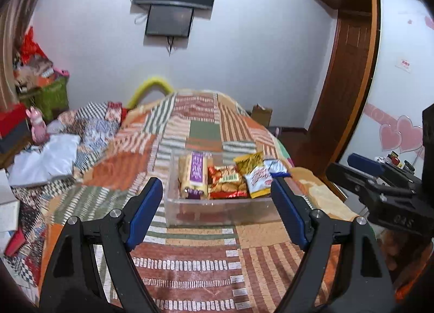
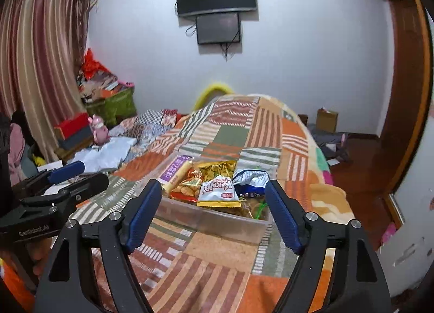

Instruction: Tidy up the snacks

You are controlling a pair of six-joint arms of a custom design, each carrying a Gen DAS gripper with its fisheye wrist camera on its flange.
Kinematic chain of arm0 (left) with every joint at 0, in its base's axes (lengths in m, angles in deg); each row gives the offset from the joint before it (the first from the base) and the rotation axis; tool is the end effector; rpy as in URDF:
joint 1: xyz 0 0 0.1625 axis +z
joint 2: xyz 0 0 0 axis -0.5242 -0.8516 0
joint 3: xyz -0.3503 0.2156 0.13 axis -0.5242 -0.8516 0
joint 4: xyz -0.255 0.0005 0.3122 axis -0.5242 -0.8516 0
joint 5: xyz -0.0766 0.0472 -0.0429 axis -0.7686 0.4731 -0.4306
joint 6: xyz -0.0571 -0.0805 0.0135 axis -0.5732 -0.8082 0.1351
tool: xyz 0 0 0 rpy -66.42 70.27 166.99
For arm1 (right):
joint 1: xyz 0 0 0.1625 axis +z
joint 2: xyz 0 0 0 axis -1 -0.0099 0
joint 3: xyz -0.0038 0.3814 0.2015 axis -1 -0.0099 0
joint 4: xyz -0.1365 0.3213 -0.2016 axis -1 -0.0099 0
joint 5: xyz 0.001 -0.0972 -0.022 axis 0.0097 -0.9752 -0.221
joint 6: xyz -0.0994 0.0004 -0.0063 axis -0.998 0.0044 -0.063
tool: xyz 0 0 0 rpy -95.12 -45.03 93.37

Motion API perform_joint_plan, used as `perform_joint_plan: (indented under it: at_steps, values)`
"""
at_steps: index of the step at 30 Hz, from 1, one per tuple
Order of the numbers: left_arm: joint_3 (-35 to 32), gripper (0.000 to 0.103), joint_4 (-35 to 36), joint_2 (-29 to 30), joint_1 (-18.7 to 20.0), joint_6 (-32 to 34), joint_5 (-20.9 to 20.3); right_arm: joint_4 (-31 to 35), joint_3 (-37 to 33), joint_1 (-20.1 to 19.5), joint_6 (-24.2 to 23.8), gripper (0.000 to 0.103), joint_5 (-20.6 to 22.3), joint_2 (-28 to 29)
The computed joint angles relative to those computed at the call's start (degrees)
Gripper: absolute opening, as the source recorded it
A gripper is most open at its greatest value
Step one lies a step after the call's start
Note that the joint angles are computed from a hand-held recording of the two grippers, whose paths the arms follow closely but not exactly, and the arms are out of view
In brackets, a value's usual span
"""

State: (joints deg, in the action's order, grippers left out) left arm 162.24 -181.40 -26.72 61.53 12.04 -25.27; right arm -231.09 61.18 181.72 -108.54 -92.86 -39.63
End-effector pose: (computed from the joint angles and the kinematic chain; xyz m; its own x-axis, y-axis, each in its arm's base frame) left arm -0.2985 -0.4356 0.0965 -0.7963 -0.1774 -0.5783 0.4613 0.4403 -0.7703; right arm 0.1559 -0.5263 0.2484 -0.6071 -0.6048 0.5154 -0.7935 0.4276 -0.4330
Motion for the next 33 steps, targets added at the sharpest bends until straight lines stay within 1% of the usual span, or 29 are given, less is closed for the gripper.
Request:
perform_joint_plan:
  at_steps: [2,5,10,12,13,18,23,28,33]
  values:
    - [0.08,0.085,0.12,0.46,-1.35,-0.06,2.21,-2.1,1.31,0.06,0.25,0.084,0.38,-0.71]
    - [0.49,0.089,-0.28,0.93,-3.33,0.08,4.95,-5.4,3.1,0.07,0.98,0.086,0.68,-1.39]
    - [1.33,0.094,-0.7,1.16,-5.15,-0.4,6.79,-9.67,5.51,0.09,0.9,0.09,1.18,-1.92]
    - [1.52,0.098,-0.83,1.43,-5.66,-0.46,7.61,-12.94,6.82,-0.01,0.41,0.101,1.31,-1.89]
    - [1.56,0.098,-0.77,1.43,-5.78,-0.49,7.79,-14.24,7.34,-0.13,0.36,0.103,1.66,-1.91]
    - [1.89,0.099,1.04,1.29,-6.25,-2.2,7.98,-16.22,8.43,-0.49,0.32,0.103,3.11,-2.36]
    - [1.95,0.1,0.7,1.33,-6.24,-2.0,8.05,-15.71,8.15,-0.8,0.7,0.103,3.56,-2.25]
    - [1.95,0.1,3.02,1.17,-6.37,-3.77,8.54,-15.76,8.85,-1.37,0.81,0.103,4.32,-2.79]
    - [2.06,0.1,3.22,1.09,-6.43,-3.92,8.51,-15.63,8.84,-1.39,0.93,0.103,4.51,-2.89]
